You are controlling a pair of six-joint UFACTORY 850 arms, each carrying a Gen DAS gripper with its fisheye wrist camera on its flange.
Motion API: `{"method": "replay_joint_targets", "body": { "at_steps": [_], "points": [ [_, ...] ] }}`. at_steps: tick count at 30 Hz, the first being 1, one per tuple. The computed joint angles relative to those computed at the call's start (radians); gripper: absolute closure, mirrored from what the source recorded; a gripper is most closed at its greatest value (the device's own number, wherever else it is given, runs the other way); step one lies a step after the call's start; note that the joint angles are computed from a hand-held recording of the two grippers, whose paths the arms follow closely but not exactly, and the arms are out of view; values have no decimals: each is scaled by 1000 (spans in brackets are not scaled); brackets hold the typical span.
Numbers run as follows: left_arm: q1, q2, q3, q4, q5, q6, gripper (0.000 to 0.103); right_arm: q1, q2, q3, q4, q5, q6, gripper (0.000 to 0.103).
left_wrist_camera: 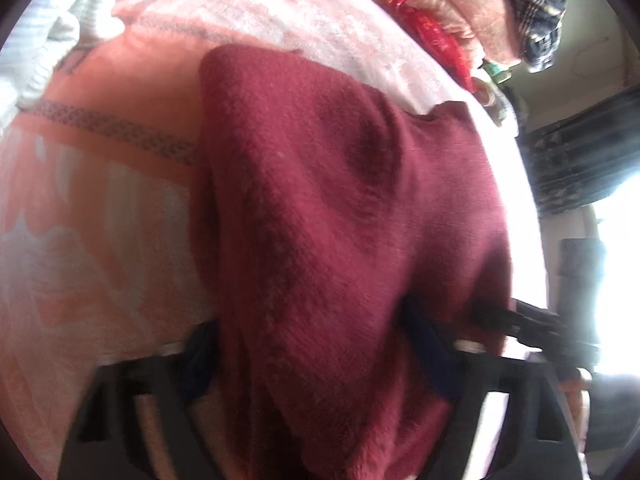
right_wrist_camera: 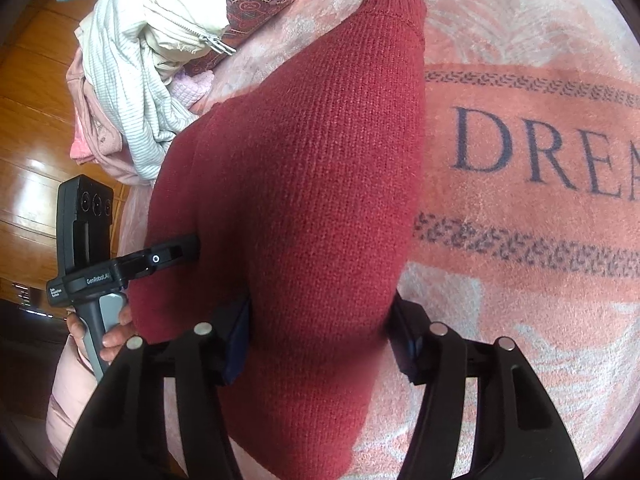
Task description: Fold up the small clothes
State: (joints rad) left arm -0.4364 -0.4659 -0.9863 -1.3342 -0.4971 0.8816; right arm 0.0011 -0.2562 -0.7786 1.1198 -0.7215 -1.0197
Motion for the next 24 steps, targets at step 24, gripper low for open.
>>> {"method": "replay_joint_targets", "body": {
  "at_steps": [24],
  "points": [
    [-71,99,78,-229,50,102,67,-47,130,65,-47,-60,-14,59]
  ]
}}
